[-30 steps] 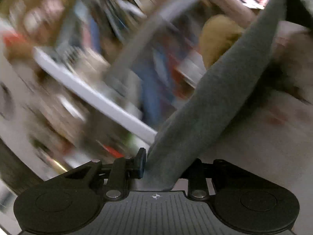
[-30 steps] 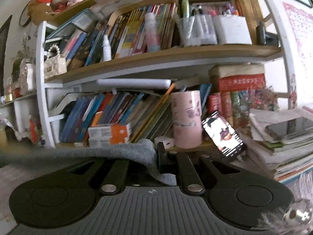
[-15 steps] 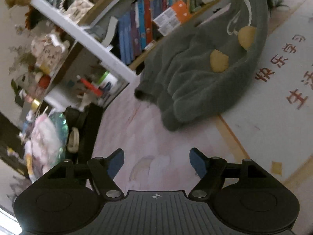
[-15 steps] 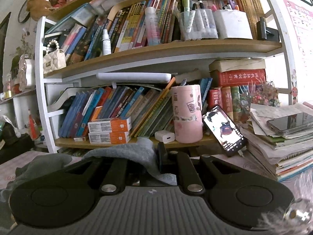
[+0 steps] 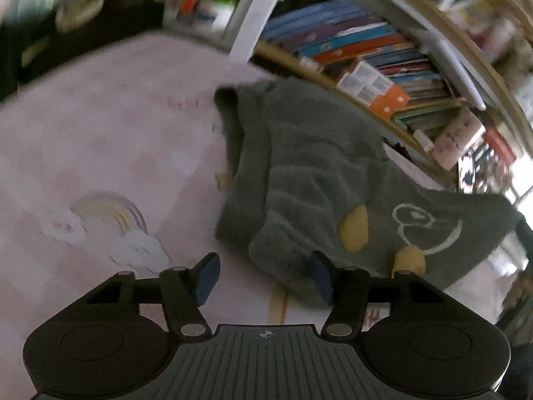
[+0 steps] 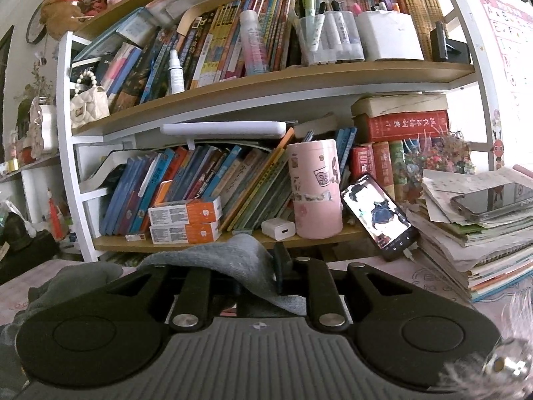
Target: Fold clothes
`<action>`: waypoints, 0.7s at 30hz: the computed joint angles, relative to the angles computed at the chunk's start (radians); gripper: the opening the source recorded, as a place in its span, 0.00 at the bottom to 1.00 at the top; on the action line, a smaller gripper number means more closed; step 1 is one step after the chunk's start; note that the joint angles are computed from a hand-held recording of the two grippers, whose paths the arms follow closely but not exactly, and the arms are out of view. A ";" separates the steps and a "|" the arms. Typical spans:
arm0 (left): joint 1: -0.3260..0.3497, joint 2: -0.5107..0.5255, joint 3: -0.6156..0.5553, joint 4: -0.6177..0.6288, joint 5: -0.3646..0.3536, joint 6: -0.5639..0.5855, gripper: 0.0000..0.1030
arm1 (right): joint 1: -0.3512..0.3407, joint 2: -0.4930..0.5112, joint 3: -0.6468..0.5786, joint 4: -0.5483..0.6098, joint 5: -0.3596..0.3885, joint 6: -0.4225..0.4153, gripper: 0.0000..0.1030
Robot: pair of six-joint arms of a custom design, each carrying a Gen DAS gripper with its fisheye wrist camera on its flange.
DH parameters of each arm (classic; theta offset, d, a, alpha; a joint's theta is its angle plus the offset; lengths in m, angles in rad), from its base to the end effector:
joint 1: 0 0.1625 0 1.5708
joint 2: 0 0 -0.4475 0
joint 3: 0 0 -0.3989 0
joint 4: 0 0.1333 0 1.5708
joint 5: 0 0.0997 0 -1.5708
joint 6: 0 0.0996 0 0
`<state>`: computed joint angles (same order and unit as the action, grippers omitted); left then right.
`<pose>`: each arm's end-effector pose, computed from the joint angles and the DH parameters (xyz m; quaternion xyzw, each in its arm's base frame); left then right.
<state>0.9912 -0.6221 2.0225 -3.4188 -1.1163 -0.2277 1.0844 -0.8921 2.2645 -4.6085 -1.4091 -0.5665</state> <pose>-0.1585 -0.5654 -0.0074 0.1171 0.9441 -0.2851 0.1171 -0.0774 -0.4659 0.2283 0.0865 -0.6678 0.6648 0.3235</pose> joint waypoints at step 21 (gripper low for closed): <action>0.014 0.005 -0.093 -0.281 0.452 0.222 0.12 | 0.078 0.016 0.106 0.285 0.157 -0.414 0.20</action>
